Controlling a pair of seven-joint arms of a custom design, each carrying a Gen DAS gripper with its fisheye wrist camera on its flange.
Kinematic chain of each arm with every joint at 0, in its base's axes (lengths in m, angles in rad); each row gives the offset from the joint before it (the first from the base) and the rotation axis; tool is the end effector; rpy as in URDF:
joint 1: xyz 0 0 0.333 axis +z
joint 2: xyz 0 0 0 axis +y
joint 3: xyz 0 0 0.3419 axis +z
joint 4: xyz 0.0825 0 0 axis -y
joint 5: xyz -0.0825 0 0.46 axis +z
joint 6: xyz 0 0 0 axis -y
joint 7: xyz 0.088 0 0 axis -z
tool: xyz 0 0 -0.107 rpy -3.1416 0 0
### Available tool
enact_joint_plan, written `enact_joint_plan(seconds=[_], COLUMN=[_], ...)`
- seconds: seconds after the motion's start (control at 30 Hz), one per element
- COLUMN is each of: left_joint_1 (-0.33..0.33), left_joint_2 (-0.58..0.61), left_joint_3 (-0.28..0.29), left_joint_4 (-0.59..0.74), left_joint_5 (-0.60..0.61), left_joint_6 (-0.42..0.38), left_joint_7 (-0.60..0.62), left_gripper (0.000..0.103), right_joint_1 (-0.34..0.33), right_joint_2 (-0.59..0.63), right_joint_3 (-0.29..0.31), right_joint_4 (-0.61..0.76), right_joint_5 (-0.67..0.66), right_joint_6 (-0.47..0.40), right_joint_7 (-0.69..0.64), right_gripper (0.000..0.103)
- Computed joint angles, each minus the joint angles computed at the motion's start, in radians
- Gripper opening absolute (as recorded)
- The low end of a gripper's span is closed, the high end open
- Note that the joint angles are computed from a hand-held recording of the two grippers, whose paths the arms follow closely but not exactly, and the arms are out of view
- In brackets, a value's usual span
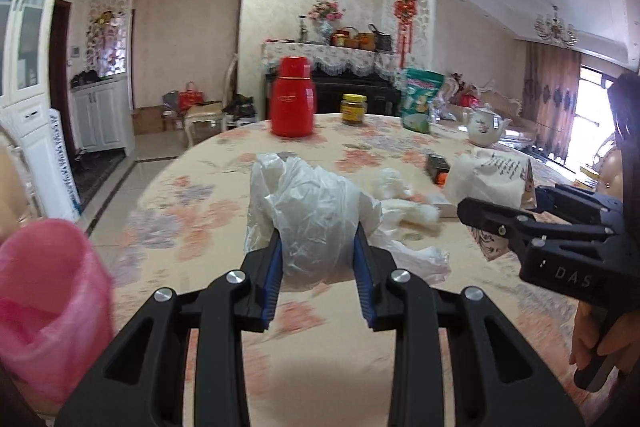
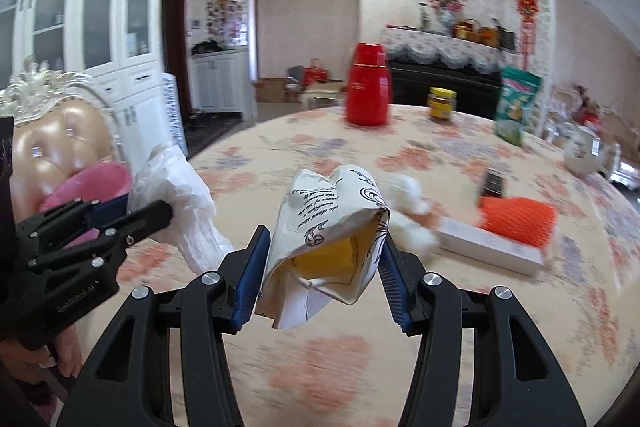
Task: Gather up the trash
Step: 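Carry the plastic bag and paper wrapper to the pink bin and release both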
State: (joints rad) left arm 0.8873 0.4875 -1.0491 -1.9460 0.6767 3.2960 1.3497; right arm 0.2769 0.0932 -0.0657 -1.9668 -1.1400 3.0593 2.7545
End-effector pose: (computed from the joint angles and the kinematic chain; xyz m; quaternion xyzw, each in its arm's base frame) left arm 0.7033 -0.0883 0.4635 -0.4762 0.6905 -0.4666 0.2807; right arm 0.6444 0.2127 0.4977 -0.6495 0.5720 -0.3330 0.3743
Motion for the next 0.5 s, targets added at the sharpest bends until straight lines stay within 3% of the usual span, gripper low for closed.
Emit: enact_joint_plan(seconds=[0.13, 0.23, 0.33, 0.5], left_joint_1=[0.056, 0.107, 0.133, 0.102], left_joint_2=[-0.056, -0.082, -0.104, -0.132], left_joint_3=[0.028, 0.038, 0.069, 0.199], left_joint_4=[-0.029, -0.037, -0.031, 0.001], left_joint_5=[0.001, 0.027, 0.046, 0.053], left_joint_6=[0.031, 0.042, 0.045, 0.029], left_joint_7=[-0.051, -0.105, -0.155, -0.228], left_gripper=[0.031, 0.031, 0.032, 0.032], right_joint_1=[-0.001, -0.06, -0.152, -0.171], right_joint_2=[0.066, 0.125, 0.206, 0.338], right_joint_3=[0.058, 0.179, 0.353, 0.482], right_joint_4=[0.049, 0.094, 0.171, 0.316], right_joint_5=[0.245, 0.481, 0.674, 0.793], right_joint_6=[0.041, 0.051, 0.03, -0.026], right_joint_7=[-0.238, -0.483, -0.723, -0.933], right_gripper=[0.051, 0.051, 0.051, 0.051])
